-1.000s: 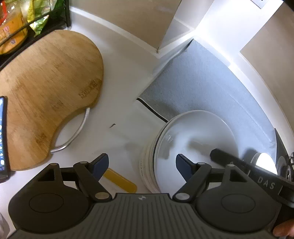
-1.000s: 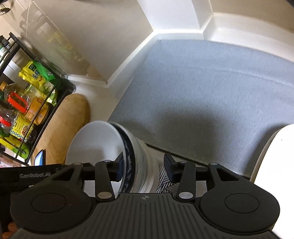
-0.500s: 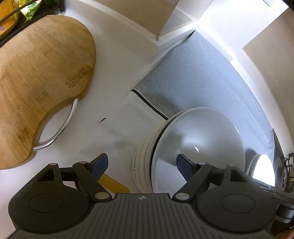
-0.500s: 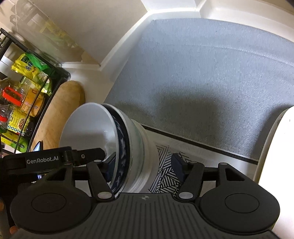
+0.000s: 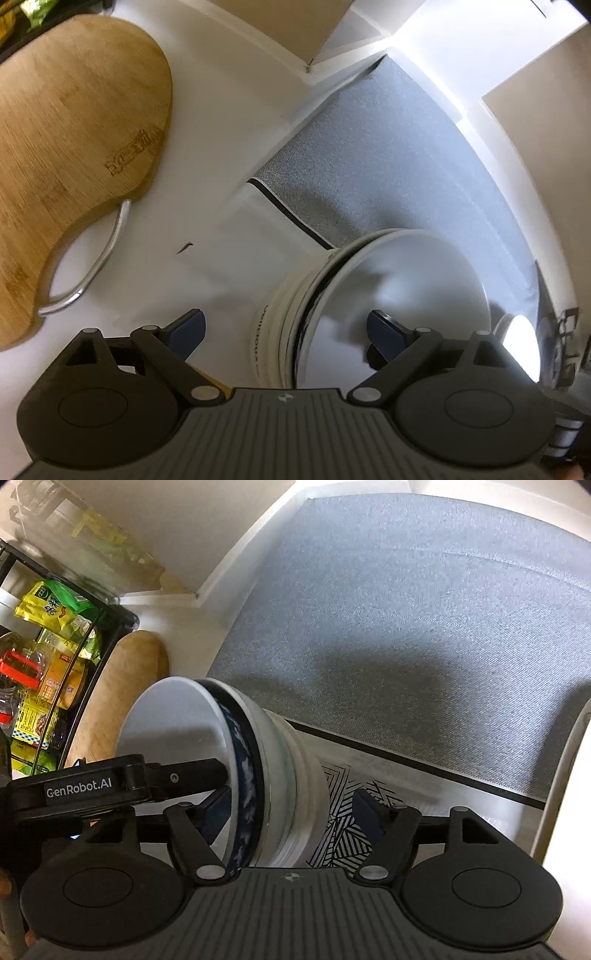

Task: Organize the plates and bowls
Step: 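Bring both open grippers to the rim of the bowl stack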

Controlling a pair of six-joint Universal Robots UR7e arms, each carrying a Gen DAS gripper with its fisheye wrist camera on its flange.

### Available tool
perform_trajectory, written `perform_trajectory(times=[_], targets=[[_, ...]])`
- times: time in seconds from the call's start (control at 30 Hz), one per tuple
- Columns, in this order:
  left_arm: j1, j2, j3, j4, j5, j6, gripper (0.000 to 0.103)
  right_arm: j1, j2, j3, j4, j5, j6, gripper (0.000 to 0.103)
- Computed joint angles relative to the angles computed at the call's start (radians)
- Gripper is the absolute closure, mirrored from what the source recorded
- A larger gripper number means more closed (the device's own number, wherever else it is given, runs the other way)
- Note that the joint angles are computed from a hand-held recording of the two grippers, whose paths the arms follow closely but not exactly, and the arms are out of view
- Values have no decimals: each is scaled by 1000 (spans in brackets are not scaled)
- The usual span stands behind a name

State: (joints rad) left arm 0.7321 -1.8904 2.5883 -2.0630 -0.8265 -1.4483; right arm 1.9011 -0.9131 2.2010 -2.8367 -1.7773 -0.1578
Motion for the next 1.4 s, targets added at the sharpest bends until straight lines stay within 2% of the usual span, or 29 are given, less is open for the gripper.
perform_trajectory(times=[0.13, 0.33, 0.57, 0.63, 0.67, 0.7, 0.93, 1.4], targets=[[33, -11, 17, -77, -17, 50, 3, -12, 3, -9, 26, 10, 24, 23], [51, -21, 36, -130, -19, 89, 1, -22, 8, -22, 56, 22, 43, 22], [38, -37, 65, -172, -5, 111, 1, -5, 16, -8, 33, 13, 5, 12], [28, -43, 79, -207, -8, 147, 6, 5, 20, 9, -3, 2, -21, 13], [23, -58, 92, -251, -25, 179, 18, 2, 19, 19, -18, 19, -41, 21], [22, -57, 91, -253, -28, 177, 20, -4, 16, 26, -21, 38, -33, 21], [-28, -103, 98, -172, 8, 150, 29, 4, 11, 33, -34, 24, -3, 24], [-97, -154, 85, -89, 44, 131, 30, 12, -26, 61, -46, 18, 5, 26]])
